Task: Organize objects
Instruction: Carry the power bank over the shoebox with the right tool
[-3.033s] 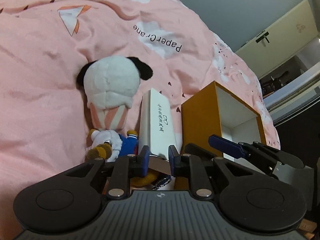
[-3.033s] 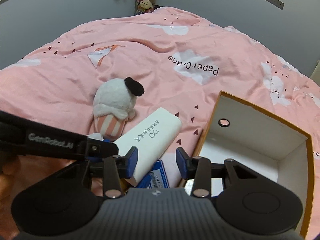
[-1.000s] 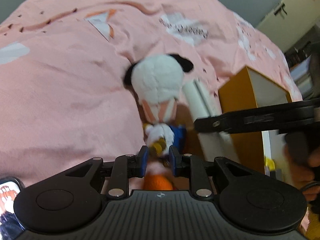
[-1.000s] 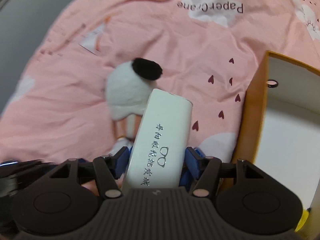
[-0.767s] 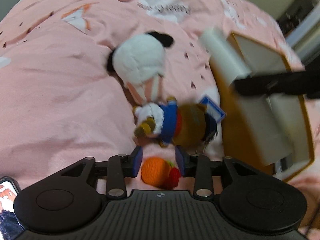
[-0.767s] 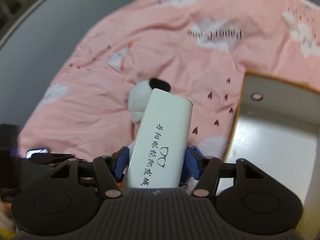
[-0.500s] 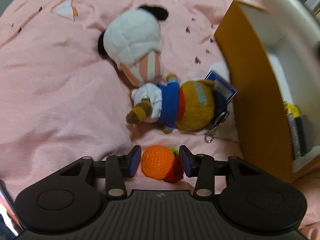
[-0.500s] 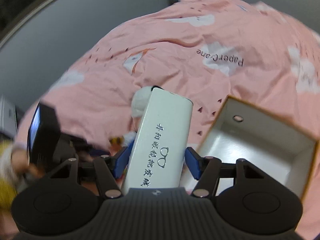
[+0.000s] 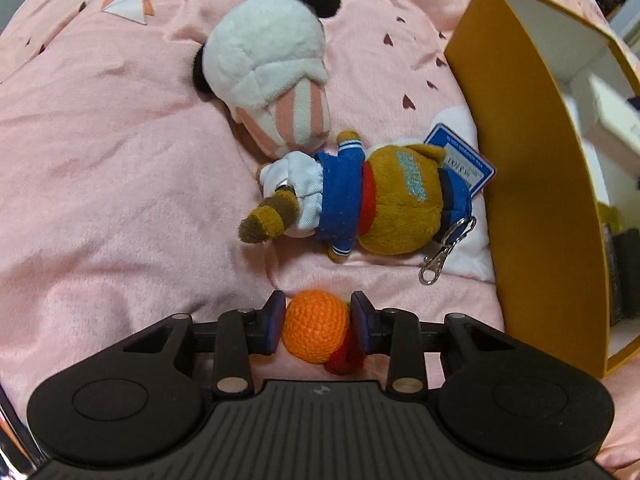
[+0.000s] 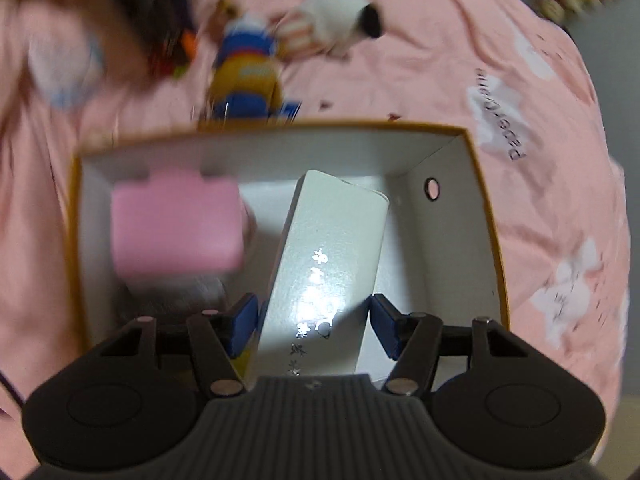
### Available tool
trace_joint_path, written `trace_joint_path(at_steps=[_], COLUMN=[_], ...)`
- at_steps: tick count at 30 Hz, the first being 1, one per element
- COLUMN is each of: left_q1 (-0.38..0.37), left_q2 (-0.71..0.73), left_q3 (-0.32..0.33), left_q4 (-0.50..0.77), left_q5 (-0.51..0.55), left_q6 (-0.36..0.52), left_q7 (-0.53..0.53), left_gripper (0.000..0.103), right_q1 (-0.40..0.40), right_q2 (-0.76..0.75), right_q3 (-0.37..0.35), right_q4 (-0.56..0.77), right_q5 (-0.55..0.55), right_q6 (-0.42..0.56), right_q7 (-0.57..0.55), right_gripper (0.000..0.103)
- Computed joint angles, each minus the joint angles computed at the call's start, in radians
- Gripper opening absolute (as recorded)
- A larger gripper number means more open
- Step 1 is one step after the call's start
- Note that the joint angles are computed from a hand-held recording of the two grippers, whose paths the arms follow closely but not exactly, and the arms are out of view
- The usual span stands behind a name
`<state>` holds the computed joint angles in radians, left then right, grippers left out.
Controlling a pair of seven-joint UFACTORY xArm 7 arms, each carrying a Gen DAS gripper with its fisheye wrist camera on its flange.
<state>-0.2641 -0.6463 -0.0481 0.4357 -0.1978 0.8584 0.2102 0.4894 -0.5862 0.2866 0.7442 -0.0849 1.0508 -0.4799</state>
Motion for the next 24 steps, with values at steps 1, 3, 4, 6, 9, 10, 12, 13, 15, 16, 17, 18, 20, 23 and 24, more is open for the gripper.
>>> trace_joint_path(at_steps=[1, 3, 4, 6, 9, 10, 12, 13, 15, 16, 17, 18, 20, 23, 24], left_q1=[0.001, -0.001, -0.003, -0.011, -0.024, -0.03, -0.041, -0.046, -0.056, -0.063, -0.07, -0.079, -0.101, -0.13, -0.136], left_q2=[-0.008, -0.019, -0.026, -0.043, -0.067, -0.072, -0.072, -0.076, -0.083, -0.084, -0.081, -0.073, -0.064, -0.048, -0.046], left_q3=[0.004, 0.016, 0.026, 0.043, 0.055, 0.056, 0.054, 0.055, 0.053, 0.05, 0.048, 0.045, 0.048, 0.045, 0.042], left_q4=[0.0, 0.003, 0.007, 0.015, 0.037, 0.048, 0.067, 0.079, 0.099, 0.11, 0.122, 0.132, 0.154, 0.178, 0.181], left_q5=[-0.004, -0.02, -0.033, -0.066, -0.11, -0.124, -0.149, -0.16, -0.175, -0.181, -0.188, -0.199, -0.221, -0.255, -0.261], left_q6=[0.004, 0.01, 0.02, 0.036, 0.05, 0.052, 0.037, 0.035, 0.026, 0.018, 0.012, 0.001, -0.009, -0.033, -0.041], left_q7=[-0.002, 0.0, 0.002, 0.011, 0.025, 0.03, 0.036, 0.041, 0.051, 0.058, 0.064, 0.068, 0.085, 0.11, 0.117], left_gripper=[0.039, 0.039, 0.039, 0.039, 0.039, 0.039, 0.039, 0.039, 0.039, 0.039, 0.039, 0.039, 0.039, 0.039, 0.039], right_q1=[0.005, 0.01, 0.011, 0.021, 0.032, 0.033, 0.028, 0.027, 0.029, 0.032, 0.038, 0.044, 0.044, 0.027, 0.027], right_q2=[-0.002, 0.0, 0.007, 0.016, 0.035, 0.044, 0.075, 0.089, 0.119, 0.132, 0.131, 0.139, 0.151, 0.184, 0.192], right_q3=[-0.004, -0.01, -0.015, -0.03, -0.047, -0.048, -0.043, -0.046, -0.045, -0.047, -0.052, -0.06, -0.064, -0.052, -0.056], right_q4=[-0.019, -0.054, -0.067, -0.085, -0.105, -0.11, -0.105, -0.104, -0.097, -0.095, -0.101, -0.1, -0.096, -0.072, -0.064], right_q5=[-0.016, -0.051, -0.056, -0.046, -0.033, -0.031, -0.03, -0.025, -0.013, -0.007, 0.003, 0.017, 0.031, 0.024, 0.032], right_q6=[-0.018, -0.057, -0.079, -0.108, -0.163, -0.179, -0.201, -0.21, -0.224, -0.231, -0.232, -0.238, -0.255, -0.243, -0.231], right_q7=[-0.031, -0.093, -0.117, -0.161, -0.235, -0.255, -0.27, -0.279, -0.294, -0.307, -0.323, -0.348, -0.369, -0.354, -0.359], right_gripper=[0.063, 0.063, 0.063, 0.063, 0.063, 0.063, 0.063, 0.063, 0.063, 0.063, 0.063, 0.063, 0.063, 0.063, 0.063])
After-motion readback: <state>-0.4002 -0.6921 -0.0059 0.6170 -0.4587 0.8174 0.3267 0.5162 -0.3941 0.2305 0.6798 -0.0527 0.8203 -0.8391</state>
